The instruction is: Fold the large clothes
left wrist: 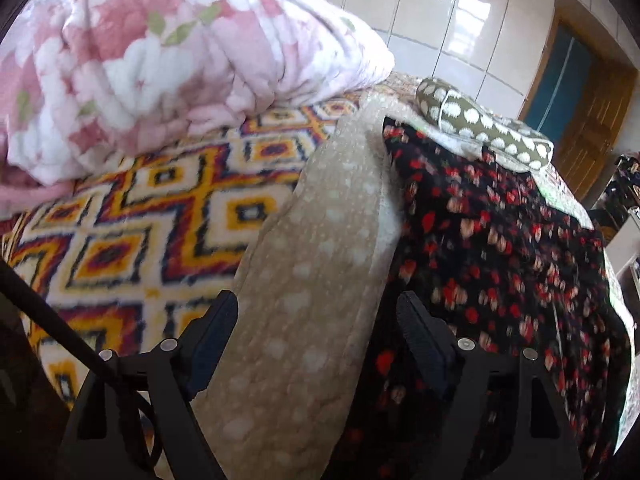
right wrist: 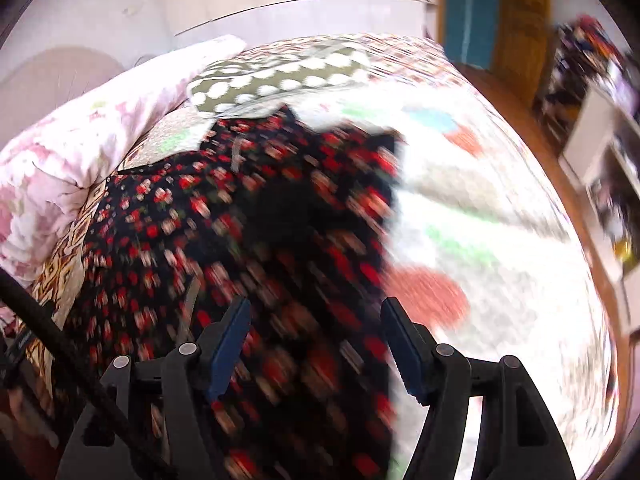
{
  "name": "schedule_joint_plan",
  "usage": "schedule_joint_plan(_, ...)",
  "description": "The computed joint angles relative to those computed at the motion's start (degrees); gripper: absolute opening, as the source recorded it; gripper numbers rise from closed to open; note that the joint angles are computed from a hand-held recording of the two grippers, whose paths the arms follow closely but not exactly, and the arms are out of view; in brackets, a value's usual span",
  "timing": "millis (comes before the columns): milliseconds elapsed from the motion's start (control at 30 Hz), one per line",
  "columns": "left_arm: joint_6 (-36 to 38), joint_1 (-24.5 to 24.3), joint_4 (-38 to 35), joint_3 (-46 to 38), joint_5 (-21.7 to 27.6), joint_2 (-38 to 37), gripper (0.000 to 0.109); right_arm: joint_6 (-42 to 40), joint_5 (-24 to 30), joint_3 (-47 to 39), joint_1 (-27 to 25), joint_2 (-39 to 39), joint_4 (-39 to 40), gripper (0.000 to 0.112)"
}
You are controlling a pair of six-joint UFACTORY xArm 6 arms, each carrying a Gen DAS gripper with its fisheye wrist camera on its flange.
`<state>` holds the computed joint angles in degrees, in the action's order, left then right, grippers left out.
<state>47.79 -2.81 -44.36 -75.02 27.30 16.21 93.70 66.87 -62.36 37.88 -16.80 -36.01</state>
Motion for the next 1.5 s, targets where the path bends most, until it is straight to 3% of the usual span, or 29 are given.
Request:
schedule_joint_plan(133, -2.92, 3.31, 2.21, 0.26, 10.87, -0.45, 0.081, 9.47, 2.42, 9.65, 6.79, -7.84, -1.08, 0.071)
schedule_joint_plan(300, 2.88, 5.19, 1.34, 5.34, 13.53, -4.62, 0.081, 20.09, -8.39, 21.19, 9.23, -14.05, -3.23, 0.071)
schedule_joint_plan(433, 5.97, 6.06, 2.20, 7.47, 18.15, -7.02, 0.080, 27.75, -17.49, 25.57, 9.54, -13.70, -6.95, 0.071)
schedule_joint_plan(500, 8.13, 6.37, 2.69, 9.21, 20.16, -8.93, 0.075, 30.54, -20.11, 26.34, 10.09, -12.51, -9.12, 0.071)
schedule_joint_plan(633, 9.75, 7.35, 3.73, 12.69, 21.88, -12.42, 0.043, 36.69, -21.19, 27.54, 12.59, -12.31, -13.90, 0.069)
schedule_joint_plan(667, 9.67, 8.18, 3.59, 12.75, 23.62, -12.71, 0.034, 38.76, -22.33, 28.32, 12.92, -12.61, -15.33, 0.065)
schedule_joint_plan(800, 8.77, 11.64, 2.30, 12.79, 29.56, -13.12, 0.031, 49.33, -28.11, 32.28, 14.24, -14.87, -23.30, 0.049)
schedule_joint_plan(900, 9.48, 12.23, 1.35, 14.50, 29.97, -14.10, 0.032, 58.86, -29.95, 33.62, 15.43, -15.03, -30.89, 0.048)
schedule_joint_plan(1000, 10.55, 12.50, 0.07, 16.12, 30.70, -14.91, 0.049, 65.67, -30.45, 34.40, 16.74, -15.04, -36.11, 0.048)
schedule_joint_plan(1133, 11.82, 11.87, -0.75, 18.94, 28.92, -16.70, 0.054, 69.76, -30.71, 34.86, 17.99, -14.61, -38.98, 0.048)
schedule_joint_plan(1233, 11.98, 11.49, -0.42, 20.56, 27.58, -17.86, 0.054, 71.02, -30.95, 34.52, 18.51, -13.76, -40.02, 0.048)
schedule_joint_plan(1300, 11.95, 11.30, -0.02, 21.52, 26.03, -18.54, 0.040, 70.77, -31.27, 34.35, 18.76, -13.51, -40.03, 0.048)
schedule_joint_plan(1367, 12.25, 11.59, -0.22, 21.95, 25.36, -18.84, 0.034, 70.91, -32.54, 33.68, 18.34, -12.47, -40.66, 0.048)
schedule_joint_plan(1500, 11.70, 12.55, -1.19, 21.34, 26.54, -18.14, 0.033, 66.50, -32.45, 31.46, 18.23, -10.32, -37.71, 0.048)
